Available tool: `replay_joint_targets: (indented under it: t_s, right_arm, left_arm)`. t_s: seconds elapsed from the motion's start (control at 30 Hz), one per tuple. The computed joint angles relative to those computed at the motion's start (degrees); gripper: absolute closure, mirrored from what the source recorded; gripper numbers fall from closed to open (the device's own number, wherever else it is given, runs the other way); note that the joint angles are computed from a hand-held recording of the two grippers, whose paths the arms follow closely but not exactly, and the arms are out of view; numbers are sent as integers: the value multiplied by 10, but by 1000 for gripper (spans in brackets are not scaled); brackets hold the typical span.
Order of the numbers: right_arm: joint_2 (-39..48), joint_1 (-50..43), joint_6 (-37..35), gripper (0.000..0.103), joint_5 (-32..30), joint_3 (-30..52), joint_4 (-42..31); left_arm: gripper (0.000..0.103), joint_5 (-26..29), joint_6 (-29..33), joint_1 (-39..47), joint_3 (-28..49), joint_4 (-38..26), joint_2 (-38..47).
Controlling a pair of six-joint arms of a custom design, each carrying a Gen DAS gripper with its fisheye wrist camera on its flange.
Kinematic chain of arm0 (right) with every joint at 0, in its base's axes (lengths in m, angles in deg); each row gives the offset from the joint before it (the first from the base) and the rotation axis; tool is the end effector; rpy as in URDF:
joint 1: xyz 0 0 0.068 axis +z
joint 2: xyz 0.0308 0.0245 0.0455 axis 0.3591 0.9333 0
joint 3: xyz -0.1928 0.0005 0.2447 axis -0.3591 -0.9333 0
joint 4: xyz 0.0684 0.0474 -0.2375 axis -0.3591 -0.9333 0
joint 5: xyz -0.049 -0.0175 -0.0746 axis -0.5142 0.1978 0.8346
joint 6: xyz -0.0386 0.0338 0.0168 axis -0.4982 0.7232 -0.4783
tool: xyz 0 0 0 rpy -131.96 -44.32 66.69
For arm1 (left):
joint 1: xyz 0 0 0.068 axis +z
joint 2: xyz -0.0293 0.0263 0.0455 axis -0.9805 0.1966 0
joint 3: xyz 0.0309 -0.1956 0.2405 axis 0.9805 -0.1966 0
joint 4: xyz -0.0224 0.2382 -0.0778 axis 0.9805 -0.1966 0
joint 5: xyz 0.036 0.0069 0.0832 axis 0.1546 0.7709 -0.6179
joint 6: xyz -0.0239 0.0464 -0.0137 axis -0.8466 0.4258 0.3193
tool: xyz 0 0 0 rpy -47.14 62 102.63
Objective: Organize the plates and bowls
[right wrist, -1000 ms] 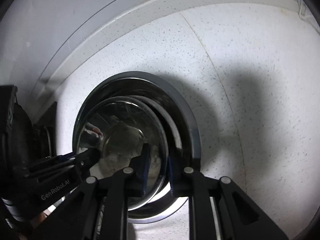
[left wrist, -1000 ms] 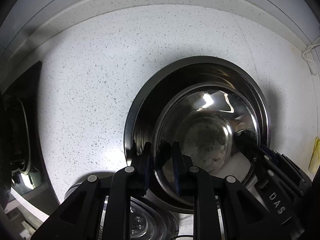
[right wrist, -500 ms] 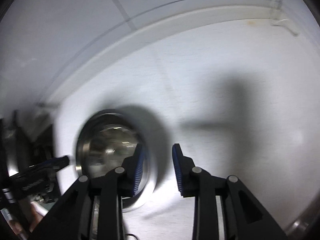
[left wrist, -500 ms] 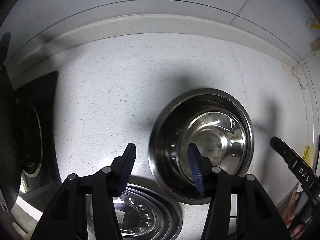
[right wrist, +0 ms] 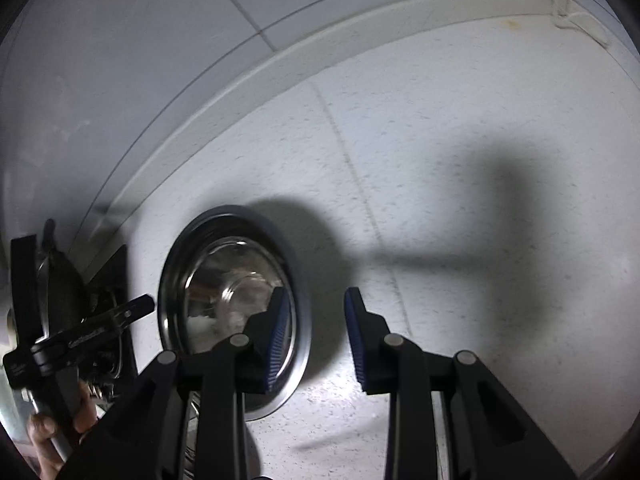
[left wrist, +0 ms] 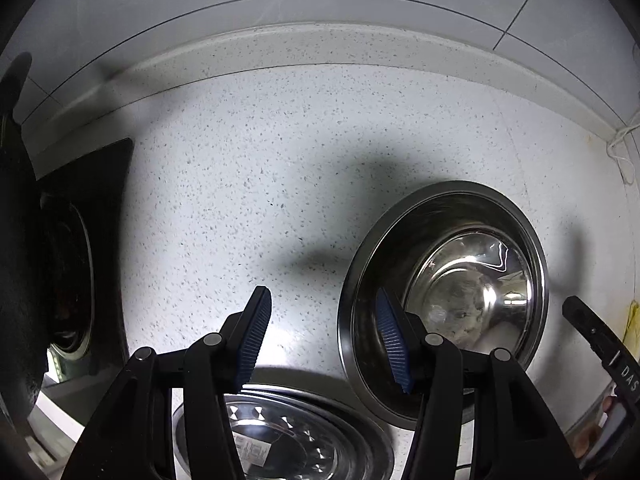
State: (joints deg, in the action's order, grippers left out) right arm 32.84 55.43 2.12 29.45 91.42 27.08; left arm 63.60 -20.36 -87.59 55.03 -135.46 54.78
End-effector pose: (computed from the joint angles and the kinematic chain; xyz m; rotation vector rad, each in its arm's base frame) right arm 0.2323 0.1593 0.2371 0.5494 2.6905 0.5172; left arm 0.3475 -0.0530 0.2183 0.4324 2.9938 0.0623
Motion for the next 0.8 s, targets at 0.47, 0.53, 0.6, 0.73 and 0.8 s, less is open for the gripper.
replay_joint_targets:
  t_s: [0.47,0.53,0.6,0.73,0.8]
  right_arm:
    - [55,-1,-2,62,-24,16,-18]
    - [60,-5,-3,62,-26,20,-22]
    - [70,-10,-5,62,-32,27,-28]
    - [90,-22,-7,55,-43,50,-52]
    - [92,-28,-5,55,-54,48,-41]
  left_arm:
    - [39,42,4,18,-12,7,24]
    - [39,48,0,23,-9,5,35]
    - [39,51,-3,24,-5,0,42]
    - [32,55,-5,23,8,-10,55]
    - [31,62,-7,25,16,-13,67]
